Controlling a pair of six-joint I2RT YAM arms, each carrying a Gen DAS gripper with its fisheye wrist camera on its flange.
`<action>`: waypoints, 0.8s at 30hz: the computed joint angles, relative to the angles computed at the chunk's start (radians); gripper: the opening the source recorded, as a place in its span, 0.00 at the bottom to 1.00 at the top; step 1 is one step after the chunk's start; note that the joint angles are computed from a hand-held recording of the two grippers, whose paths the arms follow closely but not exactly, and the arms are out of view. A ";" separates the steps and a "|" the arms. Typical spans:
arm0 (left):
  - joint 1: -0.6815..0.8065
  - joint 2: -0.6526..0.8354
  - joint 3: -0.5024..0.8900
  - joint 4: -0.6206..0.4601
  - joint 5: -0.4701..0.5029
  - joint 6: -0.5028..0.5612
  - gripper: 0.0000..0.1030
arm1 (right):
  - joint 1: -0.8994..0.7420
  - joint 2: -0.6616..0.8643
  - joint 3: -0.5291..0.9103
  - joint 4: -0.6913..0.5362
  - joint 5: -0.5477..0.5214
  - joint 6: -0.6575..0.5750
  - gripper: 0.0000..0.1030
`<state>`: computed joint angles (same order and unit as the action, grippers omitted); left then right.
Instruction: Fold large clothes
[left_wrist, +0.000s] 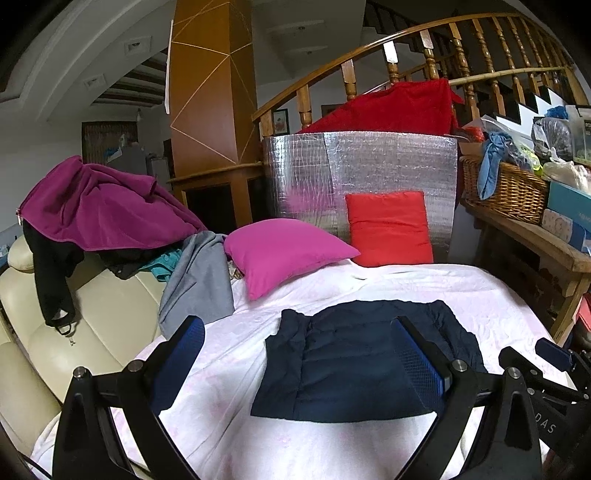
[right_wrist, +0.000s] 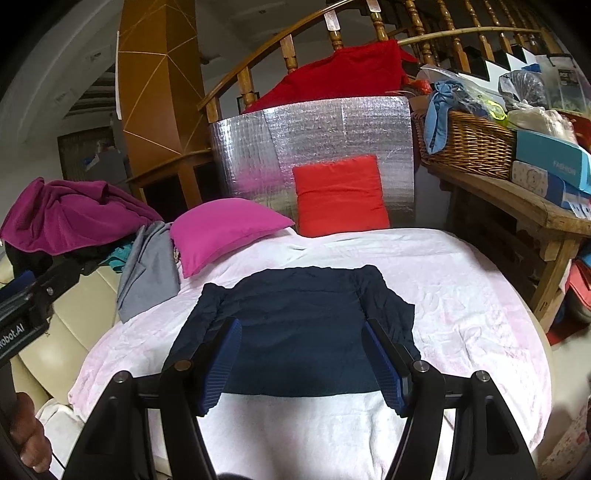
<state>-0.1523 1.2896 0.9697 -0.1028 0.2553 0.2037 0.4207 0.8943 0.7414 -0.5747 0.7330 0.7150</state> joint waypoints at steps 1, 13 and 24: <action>-0.006 0.019 0.013 0.005 -0.005 -0.005 0.97 | -0.017 0.007 0.001 0.012 -0.010 -0.012 0.69; -0.047 0.194 0.140 0.041 -0.038 -0.011 0.97 | -0.238 0.152 0.032 0.194 -0.165 -0.158 0.69; -0.061 0.299 0.201 0.081 -0.034 -0.011 0.97 | -0.304 0.266 0.055 0.287 -0.212 -0.196 0.69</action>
<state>-0.2134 1.5891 1.1712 -0.0216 0.2215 0.1926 0.1168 1.1607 0.7965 -0.2876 0.5209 0.5194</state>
